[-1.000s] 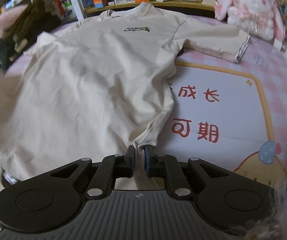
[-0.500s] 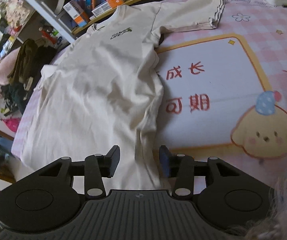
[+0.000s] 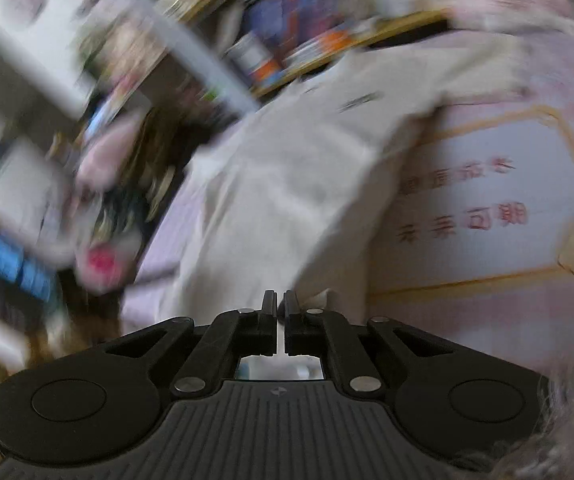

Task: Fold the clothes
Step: 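Drag the hem with the right tool to straighten it and release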

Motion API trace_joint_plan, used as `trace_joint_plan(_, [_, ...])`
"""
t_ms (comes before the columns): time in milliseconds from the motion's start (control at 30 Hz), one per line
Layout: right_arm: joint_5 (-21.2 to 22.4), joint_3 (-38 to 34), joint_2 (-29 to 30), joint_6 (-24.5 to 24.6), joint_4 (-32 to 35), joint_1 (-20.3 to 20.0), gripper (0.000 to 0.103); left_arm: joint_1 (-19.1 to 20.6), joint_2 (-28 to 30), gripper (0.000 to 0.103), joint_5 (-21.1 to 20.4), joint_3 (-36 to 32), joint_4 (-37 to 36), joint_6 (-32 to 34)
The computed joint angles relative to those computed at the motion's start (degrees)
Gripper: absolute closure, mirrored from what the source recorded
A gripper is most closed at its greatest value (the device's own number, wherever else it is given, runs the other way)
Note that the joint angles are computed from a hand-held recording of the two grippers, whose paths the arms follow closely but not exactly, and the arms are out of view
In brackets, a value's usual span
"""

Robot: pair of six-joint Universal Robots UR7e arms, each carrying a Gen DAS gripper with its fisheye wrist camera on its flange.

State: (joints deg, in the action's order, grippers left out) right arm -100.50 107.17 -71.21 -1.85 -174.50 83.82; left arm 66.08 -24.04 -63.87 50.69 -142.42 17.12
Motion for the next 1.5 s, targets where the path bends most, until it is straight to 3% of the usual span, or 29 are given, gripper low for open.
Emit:
trace_joint_plan(100, [-16.72, -1.81, 3.31, 5.42, 1.68, 0.68, 0.1, 0.57, 0.95, 0.083, 0.11, -2.71, 4.51, 2.29])
trace_joint_plan(133, [-19.69, -1.65, 4.13, 7.04, 1.15, 0.9, 0.1, 0.74, 1.11, 0.082, 0.24, -3.24, 5.42, 2.93])
trace_joint_plan(167, [-20.25, -1.33, 4.32, 8.91, 0.9, 0.93, 0.097, 1.0, 0.99, 0.081, -0.66, -3.3, 5.48, 3.53])
trace_joint_plan(233, [-15.74, 0.42, 3.76, 9.19, -1.26, -0.31, 0.094, 1.48, 0.99, 0.08, -2.23, -3.82, 5.93, 4.44])
trace_joint_plan(267, [-14.65, 0.93, 3.87, 8.03, -2.45, -0.44, 0.072, 1.68, 1.11, 0.08, -2.85, -4.31, 6.34, 4.74])
trace_joint_plan(333, [-16.01, 0.95, 4.92, 4.96, -3.62, 0.17, 0.04, 1.92, 1.6, 0.08, -3.58, -5.57, 7.23, 5.42])
trace_joint_plan(400, [-19.32, 0.02, 6.45, 1.73, -2.48, 1.32, 0.047, 2.13, 2.08, 0.08, -4.27, -6.78, 8.07, 5.78])
trace_joint_plan(500, [-24.91, -2.52, 7.77, 0.14, 6.2, 3.2, 0.08, 2.55, 2.5, 0.08, -5.59, -8.11, 9.07, 6.19])
trace_joint_plan(533, [-23.71, -2.38, 7.27, -0.68, 8.01, 2.98, 0.089, 2.7, 2.6, 0.08, -6.05, -8.5, 9.39, 6.27])
trace_joint_plan(567, [-20.11, -1.35, 5.65, 0.41, 7.42, 2.93, 0.091, 2.85, 2.7, 0.08, -6.5, -8.89, 9.72, 6.35])
trace_joint_plan(633, [-8.8, 2.11, 1.9, 2.37, 2.82, 1.7, 0.093, 3.18, 2.6, 0.08, -7.51, -8.92, 9.66, 6.23])
trace_joint_plan(700, [-5.38, 5.39, -0.64, 6.23, -5.13, 1.5, 0.094, 3.33, 2.51, 0.08, -8.07, -8.79, 9.42, 6.09])
trace_joint_plan(767, [-11.55, 5.41, -0.6, 8.81, -5.72, 1.67, 0.095, 3.39, 2.7, 0.08, -8.4, -9.26, 9.77, 6.55])
trace_joint_plan(833, [-23.55, 2.86, 1.63, 11.17, 0.52, 2.65, 0.097, 3.5, 3.12, 0.08, -8.78, -10.33, 10.74, 7.24])
trace_joint_plan(900, [-29.67, 1.38, 3.27, 13.93, 5.36, 2.66, 0.097, 3.71, 3.61, 0.08, -9.4, -11.66, 11.92, 7.66])
trace_joint_plan(1033, [-24.28, 2.05, 3.07, 14.71, 4.38, 1.87, 0.097, 3.99, 3.85, 0.08, -10.13, -12.36, 12.46, 8.06])
trace_joint_plan(1100, [-27.16, 1.03, 4.11, 13.66, 4.89, 2.98, 0.096, 4.07, 3.96, 0.08, -10.41, -12.6, 12.62, 8.23])
trace_joint_plan(1200, [-30.36, 0.52, 5.62, 10.57, 1.54, 4.12, 0.083, 4.17, 4.06, 0.08, -10.76, -12.84, 12.81, 8.45])
trace_joint_plan(1267, [-32.33, 0.17, 6.36, 9.75, -0.44, 4.68, 0.047, 4.29, 4.09, 0.08, -11.15, -13.02, 13.02, 8.57])
trace_joint_plan(1333, [-35.77, -0.71, 7.74, 9.76, 0.08, 4.88, 0.034, 4.46, 4.13, 0.08, -11.7, -13.32, 13.38, 8.66])
trace_joint_plan(1367, [-37.37, -1.16, 8.55, 9.9, 0.41, 4.75, 0.034, 4.55, 4.16, 0.08, -11.98, -13.48, 13.57, 8.7])
trace_joint_plan(1433, [-35.81, -0.31, 7.85, 15.6, 1.48, 3.41, 0.034, 4.73, 4.21, 0.08, -12.54, -13.75, 13.84, 8.68])
trace_joint_plan(1500, [-29.24, 2.74, 5.92, 23.26, -2.05, 1.21, 0.032, 4.86, 4.34, 0.08, -12.96, -14.12, 14.11, 8.77])
